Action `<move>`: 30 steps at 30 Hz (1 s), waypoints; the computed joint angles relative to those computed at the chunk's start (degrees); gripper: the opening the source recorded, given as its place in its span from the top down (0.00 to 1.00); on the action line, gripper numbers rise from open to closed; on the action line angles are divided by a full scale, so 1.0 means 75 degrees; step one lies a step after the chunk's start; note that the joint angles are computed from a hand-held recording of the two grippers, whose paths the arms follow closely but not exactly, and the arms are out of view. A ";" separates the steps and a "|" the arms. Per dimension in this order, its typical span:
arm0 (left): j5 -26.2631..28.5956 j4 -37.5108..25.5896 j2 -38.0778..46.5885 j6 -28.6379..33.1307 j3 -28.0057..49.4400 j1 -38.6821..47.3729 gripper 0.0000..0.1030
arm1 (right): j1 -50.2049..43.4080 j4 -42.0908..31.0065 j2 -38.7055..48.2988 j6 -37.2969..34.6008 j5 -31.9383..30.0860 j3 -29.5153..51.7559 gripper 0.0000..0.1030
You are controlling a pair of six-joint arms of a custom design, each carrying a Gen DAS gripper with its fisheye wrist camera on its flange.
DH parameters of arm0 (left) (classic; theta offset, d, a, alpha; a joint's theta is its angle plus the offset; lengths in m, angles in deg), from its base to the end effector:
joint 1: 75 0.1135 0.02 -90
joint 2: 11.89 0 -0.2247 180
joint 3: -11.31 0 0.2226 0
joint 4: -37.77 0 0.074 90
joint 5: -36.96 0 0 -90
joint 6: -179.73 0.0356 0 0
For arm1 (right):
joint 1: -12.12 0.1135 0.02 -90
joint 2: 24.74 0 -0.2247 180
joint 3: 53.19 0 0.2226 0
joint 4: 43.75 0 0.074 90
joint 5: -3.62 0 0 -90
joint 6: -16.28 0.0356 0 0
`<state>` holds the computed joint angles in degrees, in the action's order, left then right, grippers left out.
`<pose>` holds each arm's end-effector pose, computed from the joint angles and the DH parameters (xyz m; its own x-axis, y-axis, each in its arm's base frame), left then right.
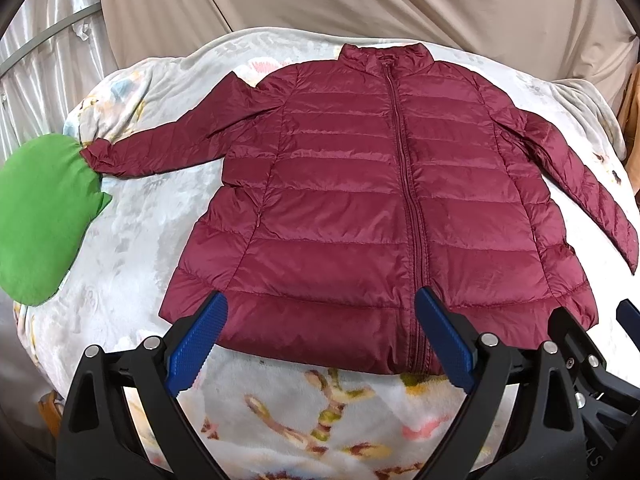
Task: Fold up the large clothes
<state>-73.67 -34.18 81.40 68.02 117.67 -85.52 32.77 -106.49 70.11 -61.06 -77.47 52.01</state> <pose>0.3024 -0.0434 0.2963 -0.7790 -0.2075 -0.5917 -0.3189 0.9436 0.0891 0.3057 0.1093 0.2909 -0.7802 -0.0627 -0.6223 -0.0912 0.9957 0.0140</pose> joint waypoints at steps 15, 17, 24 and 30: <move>-0.0003 -0.0023 0.0025 -0.0011 0.0027 0.0000 0.11 | -0.0006 -0.0061 0.0116 0.0012 -0.0004 0.0139 0.09; 0.0007 -0.0026 0.0123 0.0008 0.0118 0.0015 0.11 | -0.0008 -0.0048 0.0124 0.0011 -0.0013 0.0142 0.09; 0.0009 -0.0046 0.0272 0.0000 0.0223 0.0022 0.11 | -0.0245 -0.0051 0.0174 -0.0095 -0.0235 0.0149 0.09; 0.0008 -0.0160 0.0733 -0.0068 0.0696 -0.0022 0.11 | -0.0420 -0.0203 0.0548 -0.0206 -0.0470 0.0517 0.09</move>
